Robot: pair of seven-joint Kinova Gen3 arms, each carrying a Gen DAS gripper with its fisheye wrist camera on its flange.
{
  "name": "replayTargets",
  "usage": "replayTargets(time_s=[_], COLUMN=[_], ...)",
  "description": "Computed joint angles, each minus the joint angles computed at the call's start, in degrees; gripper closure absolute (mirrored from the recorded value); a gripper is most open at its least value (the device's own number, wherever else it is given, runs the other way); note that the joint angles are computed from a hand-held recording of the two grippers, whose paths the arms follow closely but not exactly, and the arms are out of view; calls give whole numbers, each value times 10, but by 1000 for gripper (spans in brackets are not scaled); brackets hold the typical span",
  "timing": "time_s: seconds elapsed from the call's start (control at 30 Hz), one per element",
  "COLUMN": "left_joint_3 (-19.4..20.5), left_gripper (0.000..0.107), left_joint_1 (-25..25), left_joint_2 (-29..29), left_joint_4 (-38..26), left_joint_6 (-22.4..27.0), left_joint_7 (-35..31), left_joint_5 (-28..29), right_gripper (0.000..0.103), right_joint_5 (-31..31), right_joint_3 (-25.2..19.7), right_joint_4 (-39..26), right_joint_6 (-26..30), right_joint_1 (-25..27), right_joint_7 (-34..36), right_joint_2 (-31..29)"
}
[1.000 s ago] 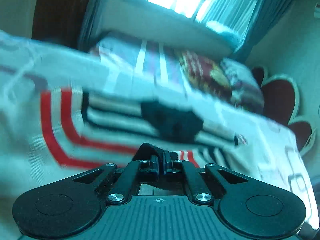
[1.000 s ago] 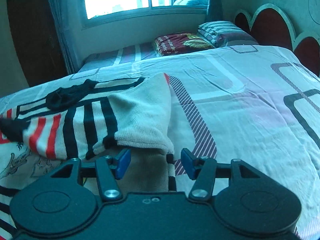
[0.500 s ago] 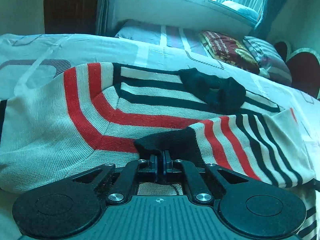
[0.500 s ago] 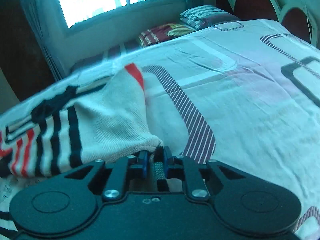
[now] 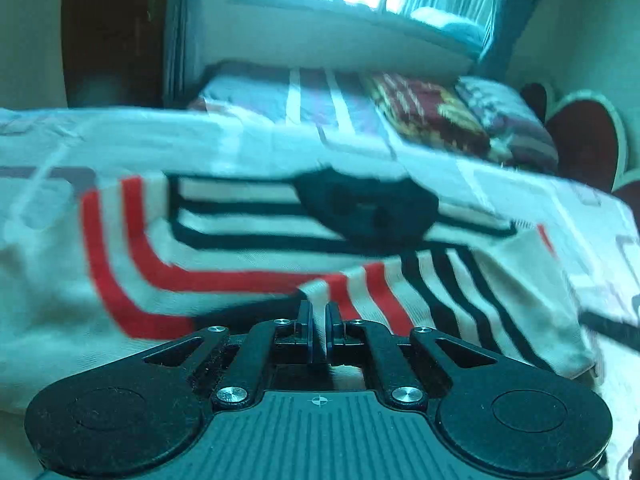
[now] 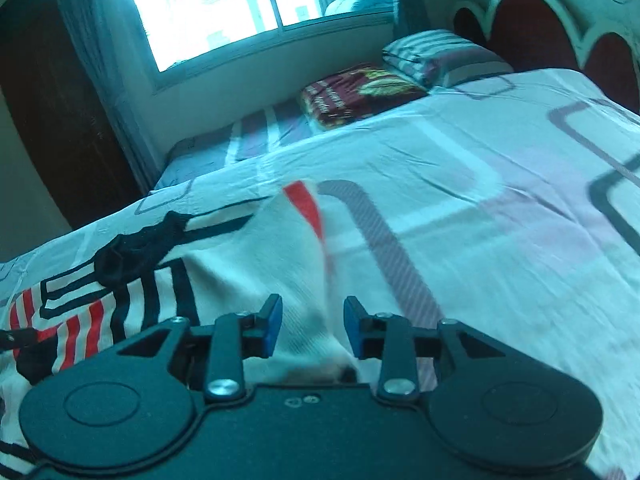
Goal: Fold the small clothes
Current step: 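Carry the held sleeve across the sweater body and release it, then move the left gripper to the other black cuff and grasp it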
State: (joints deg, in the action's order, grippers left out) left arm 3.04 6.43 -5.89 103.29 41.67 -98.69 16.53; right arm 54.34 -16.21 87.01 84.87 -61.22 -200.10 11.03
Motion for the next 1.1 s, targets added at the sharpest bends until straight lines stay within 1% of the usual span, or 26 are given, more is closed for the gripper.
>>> replayTargets(time_s=[0.07, 0.13, 0.2, 0.23, 0.27, 0.3, 0.33, 0.37, 0.4, 0.43, 0.5, 0.57, 0.6, 0.63, 0.7, 0.73, 0.8, 0.83, 0.87, 0.9, 0.93, 0.97, 1.0, 1.07, 1.1], left_joint_3=[16, 13, 1, -5, -7, -3, 4, 7, 13, 22, 34, 34, 32, 30, 24, 21, 15, 4, 4, 14, 17, 18, 16, 4, -2], left_gripper=[103, 104, 104, 104, 104, 104, 104, 103, 103, 103, 103, 103, 103, 104, 104, 104, 104, 104, 104, 104, 104, 104, 103, 103, 103], left_joint_1=[0, 4, 2, -1, -3, -5, -6, -6, -5, -3, 3, 9, 11, 13, 16, 16, 12, 19, 18, 10, 8, 6, 5, 0, -4], left_joint_2=[12, 1, -2, -4, -4, -4, -5, -8, -10, -13, -2, 10, 9, 8, 6, 7, 7, 7, 10, 12, 10, 6, 1, -7, -9], left_joint_4=[12, 38, 41, 41, 40, 35, 31, 30, 32, 34, 30, 29, 38, 45, 49, 49, 51, 50, 44, 34, 26, 21, 17, 6, 1], left_joint_6=[-15, -45, -40, -36, -30, -24, -19, -21, -32, -45, -55, -58, -74, -86, -90, -88, -89, -86, -78, -63, -51, -40, -27, 5, 24], left_joint_7=[23, 21, 12, 7, 9, 19, 35, 45, 58, 72, 91, 95, 93, 87, 78, 73, 55, 51, 54, 67, 84, 96, 102, 98, 94], left_joint_5=[-31, -41, -33, -24, -23, -32, -44, -47, -57, -73, -103, -112, -115, -116, -110, -104, -83, -74, -74, -83, -92, -95, -93, -78, -72], right_gripper=[69, 73, 77, 72, 66, 68, 67, 65, 57, 55, 56, 56, 57, 65, 81, 85, 89, 88, 87, 85, 81, 78, 69, 62, 54], right_joint_5=[-3, -19, -21, -29, -31, -24, -14, -4, 4, 6, -4, -6, -2, -2, -4, -3, 8, 8, 5, -6, -12, -9, 4, 18, 23], right_joint_3=[7, 10, 15, 24, 24, 22, 22, 22, 23, 28, 34, 40, 42, 46, 40, 49, 53, 53, 44, 37, 38, 44, 42, 34, 30], right_joint_4=[-4, -5, 6, 0, 2, 11, 19, 21, 20, 19, 27, 37, 37, 35, 32, 40, 61, 60, 48, 27, 9, -4, -11, -24, -36], right_joint_6=[-27, -36, -33, -19, -14, -19, -23, -25, -29, -38, -77, -107, -114, -120, -125, -130, -135, -132, -120, -106, -87, -68, -54, -42, -38], right_joint_1=[18, 30, 26, 19, 21, 22, 22, 24, 30, 37, 63, 82, 87, 91, 108, 103, 96, 94, 100, 106, 101, 85, 71, 49, 38], right_joint_7=[39, 79, 86, 87, 79, 61, 50, 49, 55, 60, 52, 39, 40, 48, 59, 53, 31, 33, 43, 64, 75, 76, 74, 83, 87], right_joint_2=[12, 24, 20, 21, 17, 9, 5, 5, 7, 11, 9, 6, 8, 9, 14, 11, 5, 6, 12, 18, 21, 24, 23, 24, 28])
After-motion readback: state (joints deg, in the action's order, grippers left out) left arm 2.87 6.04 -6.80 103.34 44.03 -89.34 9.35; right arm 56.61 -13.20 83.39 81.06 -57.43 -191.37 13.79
